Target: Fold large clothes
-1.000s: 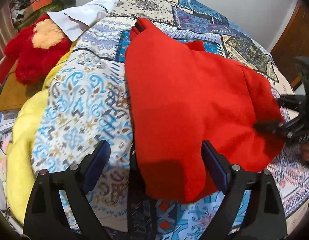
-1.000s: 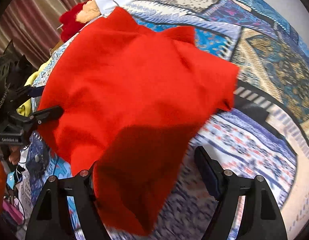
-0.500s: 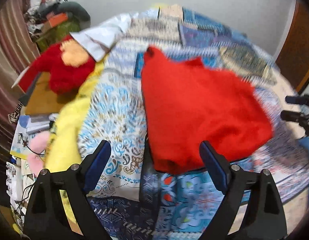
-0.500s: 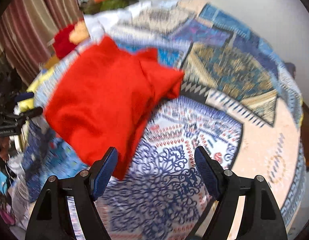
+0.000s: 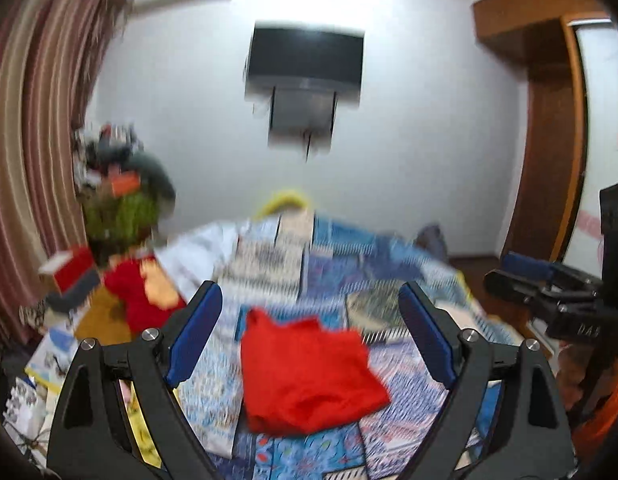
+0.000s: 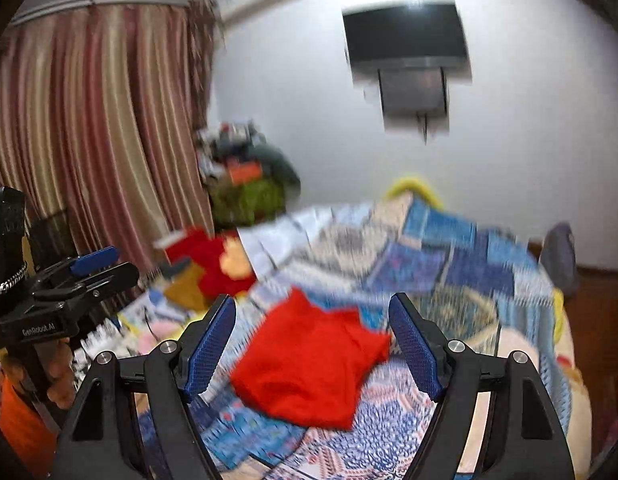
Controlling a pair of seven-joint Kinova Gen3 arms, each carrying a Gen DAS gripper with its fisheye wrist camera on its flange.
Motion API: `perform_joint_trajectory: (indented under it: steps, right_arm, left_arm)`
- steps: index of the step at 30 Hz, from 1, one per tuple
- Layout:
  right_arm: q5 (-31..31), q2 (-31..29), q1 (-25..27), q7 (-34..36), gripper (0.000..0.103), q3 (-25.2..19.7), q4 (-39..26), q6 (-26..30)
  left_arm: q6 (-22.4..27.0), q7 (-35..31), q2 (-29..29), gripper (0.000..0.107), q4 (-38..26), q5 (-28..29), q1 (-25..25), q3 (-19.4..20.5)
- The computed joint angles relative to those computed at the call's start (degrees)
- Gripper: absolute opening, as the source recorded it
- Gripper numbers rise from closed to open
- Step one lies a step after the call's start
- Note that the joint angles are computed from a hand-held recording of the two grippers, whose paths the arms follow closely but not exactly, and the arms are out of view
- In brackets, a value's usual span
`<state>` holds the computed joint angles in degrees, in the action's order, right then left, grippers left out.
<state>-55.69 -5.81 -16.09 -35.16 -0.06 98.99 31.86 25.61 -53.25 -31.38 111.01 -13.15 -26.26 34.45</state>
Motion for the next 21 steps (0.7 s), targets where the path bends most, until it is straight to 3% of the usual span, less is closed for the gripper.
perform_joint_trajectory:
  steps: [4,8,10,14,21]
  right_arm:
    - [-5.6,-6.8,-3.7,5.7,0.077,1.2,5.5,-6.3]
    - [-5.6,-10.9,-7.3,5.6,0.077,1.7,9.0,-11.2]
    - [-3.8,-11.9,-7.8,3.4,0.079,0.9,10.0,-12.9]
    - [-0.3,-12.6,-8.5,-1.1,0.102,-1.5,12.3,-18.7]
    - [7.6,-12.8,-3.3,-11.3,0.103,-6.4,13.3,-19.3]
  left_arm:
    - [-0.8,1.3,-7.4,0.091,1.0,1.2,-2.0,1.2]
    - [0.4,0.9,-13.1,0.091,1.3,3.6,-4.5,2.6]
    - [1.0,0.2,-14.9,0.091,1.5,4.9,-5.1,2.9]
    - [3.3,-0.9,-17.2,0.1,1.2,7.2,-6.7,3.9]
    - [5.0,-1.9,-18.0,0.103,1.5,10.6,-7.4,4.1]
